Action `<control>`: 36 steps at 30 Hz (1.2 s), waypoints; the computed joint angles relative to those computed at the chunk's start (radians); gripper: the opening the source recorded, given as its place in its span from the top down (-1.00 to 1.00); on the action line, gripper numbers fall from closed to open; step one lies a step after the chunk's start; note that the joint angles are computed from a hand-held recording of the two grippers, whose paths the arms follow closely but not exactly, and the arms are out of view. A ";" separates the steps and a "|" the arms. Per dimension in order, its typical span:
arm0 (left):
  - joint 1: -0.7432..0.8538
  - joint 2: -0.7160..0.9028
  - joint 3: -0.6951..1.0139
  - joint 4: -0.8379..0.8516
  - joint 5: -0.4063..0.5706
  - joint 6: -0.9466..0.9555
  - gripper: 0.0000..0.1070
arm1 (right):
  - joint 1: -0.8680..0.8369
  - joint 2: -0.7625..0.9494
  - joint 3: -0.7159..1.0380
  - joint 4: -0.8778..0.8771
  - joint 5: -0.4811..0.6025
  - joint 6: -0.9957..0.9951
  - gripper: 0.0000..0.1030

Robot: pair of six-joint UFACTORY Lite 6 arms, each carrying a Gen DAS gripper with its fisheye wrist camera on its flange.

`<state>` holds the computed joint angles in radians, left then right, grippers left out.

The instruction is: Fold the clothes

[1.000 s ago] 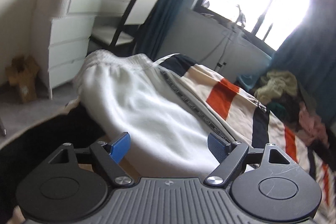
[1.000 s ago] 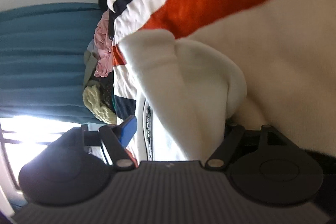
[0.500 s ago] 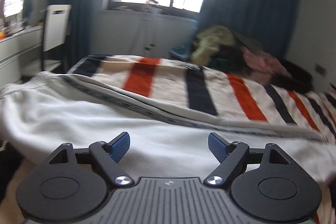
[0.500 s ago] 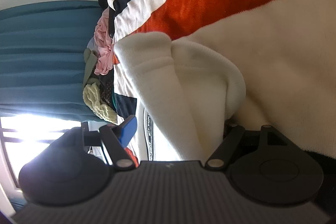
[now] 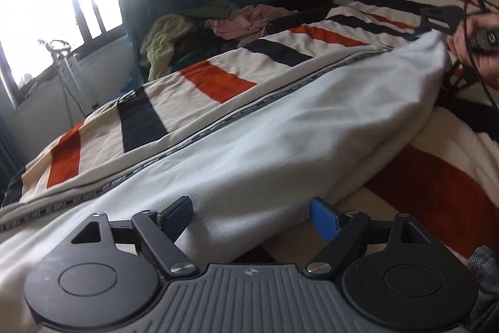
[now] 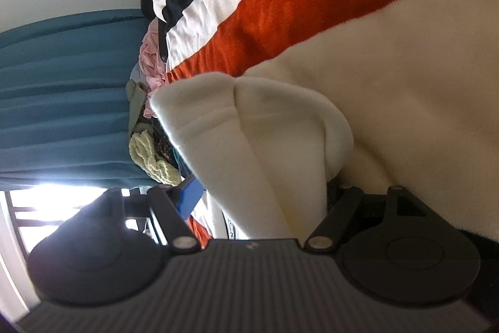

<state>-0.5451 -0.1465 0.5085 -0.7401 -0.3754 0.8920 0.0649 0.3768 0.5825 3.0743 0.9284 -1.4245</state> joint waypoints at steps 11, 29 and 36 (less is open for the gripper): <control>0.002 0.119 0.053 0.258 -0.102 -0.334 -0.03 | -0.010 0.028 0.043 -0.010 -0.040 -0.041 -0.45; -0.019 0.182 -0.010 0.433 -0.218 -0.446 0.42 | 0.008 0.019 0.085 -0.016 -0.115 -0.118 -0.44; 0.059 0.093 -0.041 0.615 -0.159 -0.655 1.00 | 0.009 -0.004 0.035 -0.011 -0.007 -0.130 -0.45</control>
